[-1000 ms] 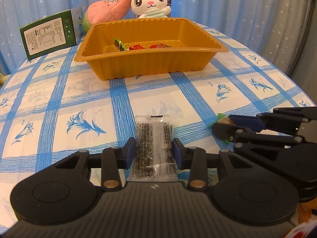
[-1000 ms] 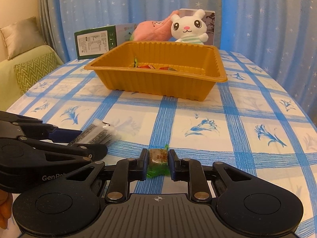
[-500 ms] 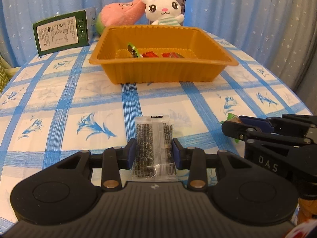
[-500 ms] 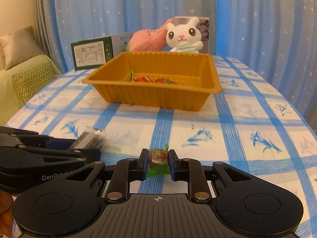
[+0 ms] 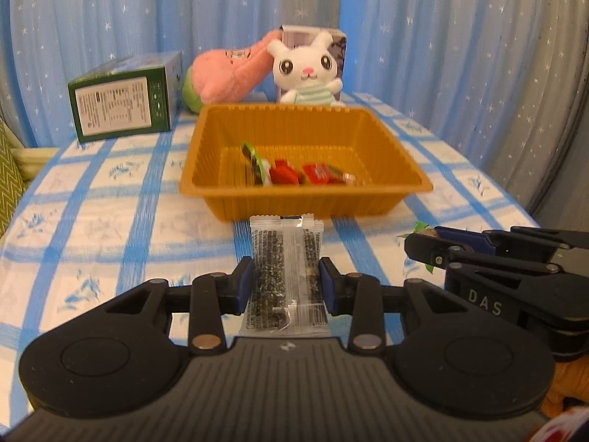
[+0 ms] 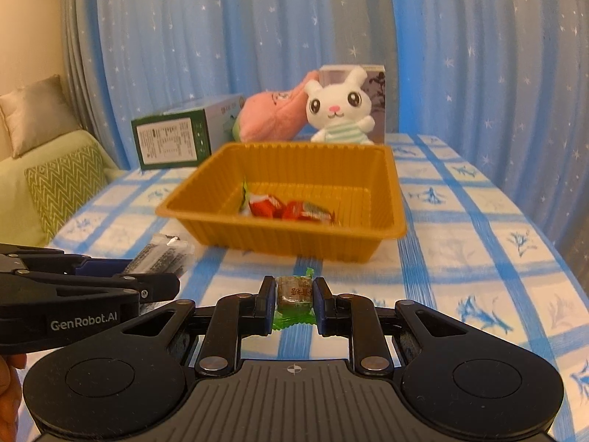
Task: Organize snacks
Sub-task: 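Carry the seaweed packet and green-wrapped candy over the orange tray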
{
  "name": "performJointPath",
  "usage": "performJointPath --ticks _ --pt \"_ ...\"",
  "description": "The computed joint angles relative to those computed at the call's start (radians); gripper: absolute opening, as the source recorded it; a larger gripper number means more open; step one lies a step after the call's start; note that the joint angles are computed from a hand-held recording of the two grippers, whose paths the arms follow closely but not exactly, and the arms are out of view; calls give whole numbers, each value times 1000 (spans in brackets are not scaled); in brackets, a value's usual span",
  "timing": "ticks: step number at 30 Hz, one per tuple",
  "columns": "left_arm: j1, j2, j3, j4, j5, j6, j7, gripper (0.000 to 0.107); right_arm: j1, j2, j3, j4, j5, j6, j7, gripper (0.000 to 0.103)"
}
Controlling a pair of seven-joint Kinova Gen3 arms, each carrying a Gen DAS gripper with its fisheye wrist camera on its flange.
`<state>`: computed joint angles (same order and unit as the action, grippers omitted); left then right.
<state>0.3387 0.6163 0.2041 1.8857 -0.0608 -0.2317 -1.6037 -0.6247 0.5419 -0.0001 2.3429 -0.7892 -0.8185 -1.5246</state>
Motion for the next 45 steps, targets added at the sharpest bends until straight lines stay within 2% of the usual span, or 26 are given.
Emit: performJointPath --ticks 10,16,25,32,45 --pt "-18 2 14 -118 -24 68 -17 34 66 -60 19 -73 48 45 75 22" --pt "-39 36 41 -209 -26 105 -23 34 125 -54 37 -145 71 92 107 22" --pt "-34 110 29 -350 -3 178 -35 34 202 -12 57 -226 77 154 53 22" --pt "6 161 -22 -451 31 218 -36 34 208 30 84 -299 77 212 62 22" --pt "21 243 -46 -587 57 301 -45 34 194 90 141 -377 47 284 92 22"
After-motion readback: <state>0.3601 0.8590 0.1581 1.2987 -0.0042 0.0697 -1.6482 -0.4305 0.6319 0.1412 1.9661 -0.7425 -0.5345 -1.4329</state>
